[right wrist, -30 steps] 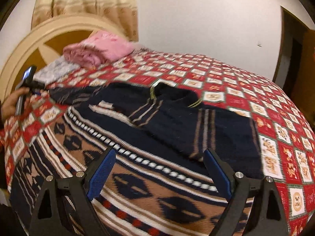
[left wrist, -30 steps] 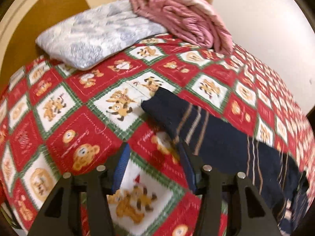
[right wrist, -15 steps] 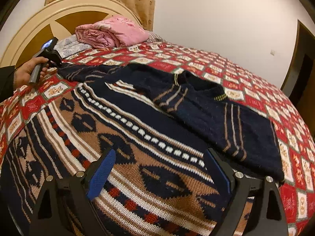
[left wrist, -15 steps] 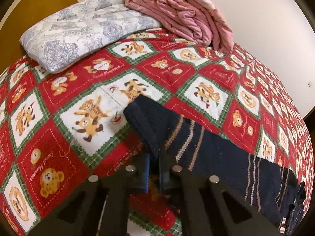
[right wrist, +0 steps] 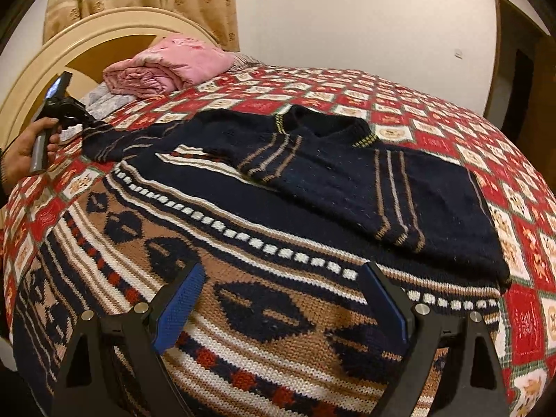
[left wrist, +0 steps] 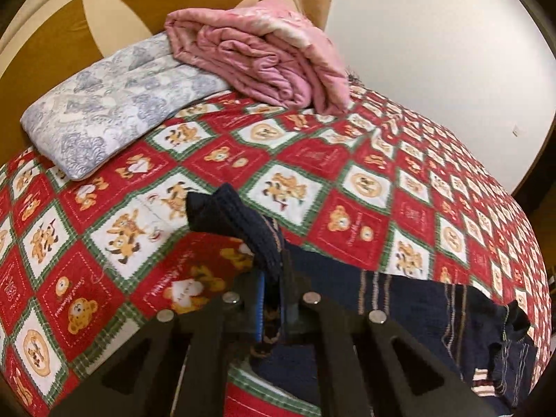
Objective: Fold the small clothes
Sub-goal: 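Lift the sleeve and lay it across the sweater body with the left tool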
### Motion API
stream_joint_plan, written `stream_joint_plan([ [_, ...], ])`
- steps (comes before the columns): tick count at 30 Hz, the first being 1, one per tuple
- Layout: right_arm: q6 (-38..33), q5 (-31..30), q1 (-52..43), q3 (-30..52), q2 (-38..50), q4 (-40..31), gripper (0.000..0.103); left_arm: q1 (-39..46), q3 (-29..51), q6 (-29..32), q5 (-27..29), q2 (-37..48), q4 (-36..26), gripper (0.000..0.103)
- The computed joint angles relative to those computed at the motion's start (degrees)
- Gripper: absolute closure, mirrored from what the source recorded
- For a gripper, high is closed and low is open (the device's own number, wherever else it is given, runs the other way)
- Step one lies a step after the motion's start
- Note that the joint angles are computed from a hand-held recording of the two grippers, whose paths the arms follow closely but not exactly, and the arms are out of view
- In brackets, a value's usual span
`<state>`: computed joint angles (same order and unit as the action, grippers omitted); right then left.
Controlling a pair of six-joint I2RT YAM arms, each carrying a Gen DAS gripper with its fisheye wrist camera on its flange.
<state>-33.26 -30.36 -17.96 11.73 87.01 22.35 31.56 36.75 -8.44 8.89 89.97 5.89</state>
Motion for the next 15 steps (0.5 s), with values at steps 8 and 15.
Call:
stream_joint_plan([
  [8, -1.0, 0.3, -0.3, -0.3, -0.1, -0.5, 0.012, -4.0, -2.7, -1.9, 1.3, -8.1, -3.2, 0.097],
  [15, -1.1, 0.4, -0.2, -0.9, 0.1, 0.1, 0.012, -12.5, -3.6, -5.5, 1.5, -17.1, -8.6, 0.097],
])
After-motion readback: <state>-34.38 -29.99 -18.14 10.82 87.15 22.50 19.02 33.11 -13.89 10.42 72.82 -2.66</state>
